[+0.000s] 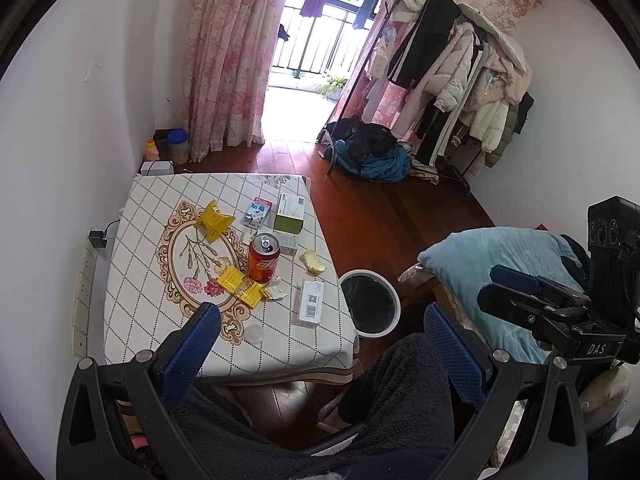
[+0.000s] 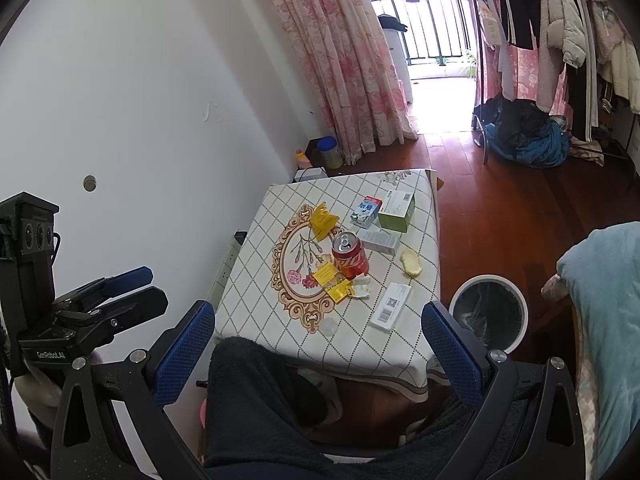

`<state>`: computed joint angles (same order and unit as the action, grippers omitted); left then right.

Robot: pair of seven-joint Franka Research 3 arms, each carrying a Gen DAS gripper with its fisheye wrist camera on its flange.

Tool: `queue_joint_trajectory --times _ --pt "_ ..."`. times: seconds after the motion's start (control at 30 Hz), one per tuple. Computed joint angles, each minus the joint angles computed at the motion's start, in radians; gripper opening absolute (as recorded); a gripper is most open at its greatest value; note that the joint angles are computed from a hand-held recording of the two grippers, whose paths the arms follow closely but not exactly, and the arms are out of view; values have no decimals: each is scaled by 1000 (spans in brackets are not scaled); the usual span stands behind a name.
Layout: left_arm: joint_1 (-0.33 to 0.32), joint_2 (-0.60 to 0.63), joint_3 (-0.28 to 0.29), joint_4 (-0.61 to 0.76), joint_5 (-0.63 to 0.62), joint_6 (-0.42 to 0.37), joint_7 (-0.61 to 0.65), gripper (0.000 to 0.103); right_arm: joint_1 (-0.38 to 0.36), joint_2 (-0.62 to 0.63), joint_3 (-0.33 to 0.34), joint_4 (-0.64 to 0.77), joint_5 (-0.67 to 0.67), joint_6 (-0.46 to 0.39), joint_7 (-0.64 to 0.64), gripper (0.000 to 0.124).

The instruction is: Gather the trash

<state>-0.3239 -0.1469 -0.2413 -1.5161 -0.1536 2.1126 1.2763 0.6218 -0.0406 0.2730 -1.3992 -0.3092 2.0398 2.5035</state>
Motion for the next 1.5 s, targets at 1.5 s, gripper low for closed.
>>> queue_joint_trajectory --times 1.5 --pt "22 91 -29 30 249 -38 -186 103 -13 42 -17 -7 -55 8 94 103"
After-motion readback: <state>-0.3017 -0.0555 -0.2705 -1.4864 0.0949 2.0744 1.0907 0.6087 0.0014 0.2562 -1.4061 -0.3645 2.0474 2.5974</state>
